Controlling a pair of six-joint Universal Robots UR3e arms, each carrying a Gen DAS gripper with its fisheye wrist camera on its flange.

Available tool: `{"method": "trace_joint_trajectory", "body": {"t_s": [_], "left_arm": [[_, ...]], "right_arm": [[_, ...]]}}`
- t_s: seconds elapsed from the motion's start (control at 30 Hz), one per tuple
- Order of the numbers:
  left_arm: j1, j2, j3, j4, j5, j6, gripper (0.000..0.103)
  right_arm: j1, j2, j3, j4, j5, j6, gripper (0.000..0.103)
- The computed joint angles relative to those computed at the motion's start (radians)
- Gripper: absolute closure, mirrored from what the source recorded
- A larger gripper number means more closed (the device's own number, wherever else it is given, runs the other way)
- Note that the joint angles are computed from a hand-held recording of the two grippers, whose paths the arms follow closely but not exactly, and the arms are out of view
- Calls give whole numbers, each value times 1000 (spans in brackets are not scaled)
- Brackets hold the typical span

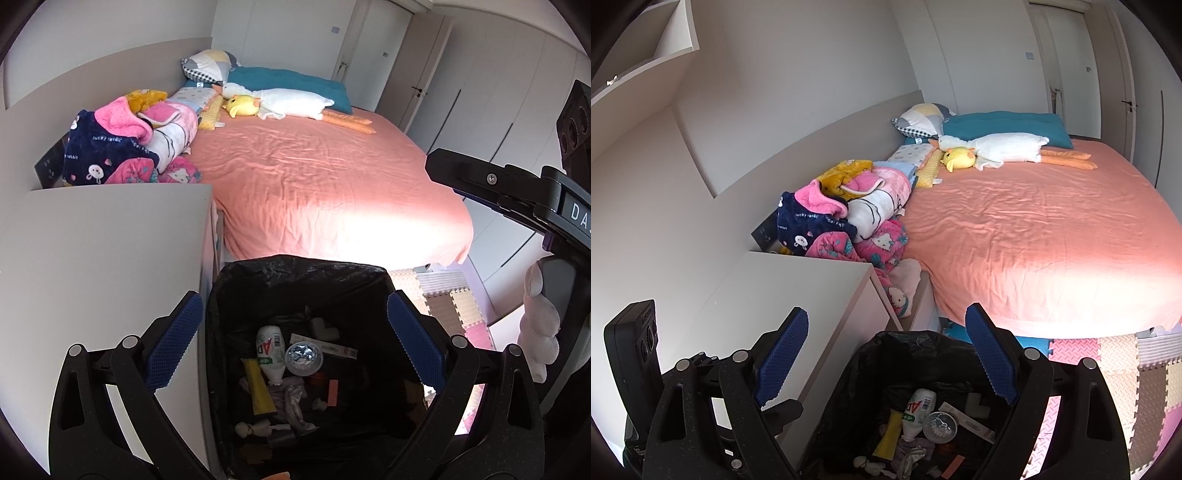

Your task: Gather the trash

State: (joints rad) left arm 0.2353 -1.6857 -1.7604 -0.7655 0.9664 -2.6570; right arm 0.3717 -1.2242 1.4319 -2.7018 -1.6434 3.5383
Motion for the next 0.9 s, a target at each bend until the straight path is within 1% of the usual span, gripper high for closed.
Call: {"method": "trace_joint_trajectory", "body": {"t_s": [0.63, 0.77, 0.9], "left_arm": [[1, 0, -13, 30, 14, -6, 7], [0, -13, 3, 13, 13, 2, 7], [1, -19, -6, 42, 12, -14, 7]], "right_arm": [[12, 20, -24, 8, -7, 7, 16], [12, 21, -27, 10, -8, 7, 16], [13, 22, -28, 10, -10, 8, 16]]}}
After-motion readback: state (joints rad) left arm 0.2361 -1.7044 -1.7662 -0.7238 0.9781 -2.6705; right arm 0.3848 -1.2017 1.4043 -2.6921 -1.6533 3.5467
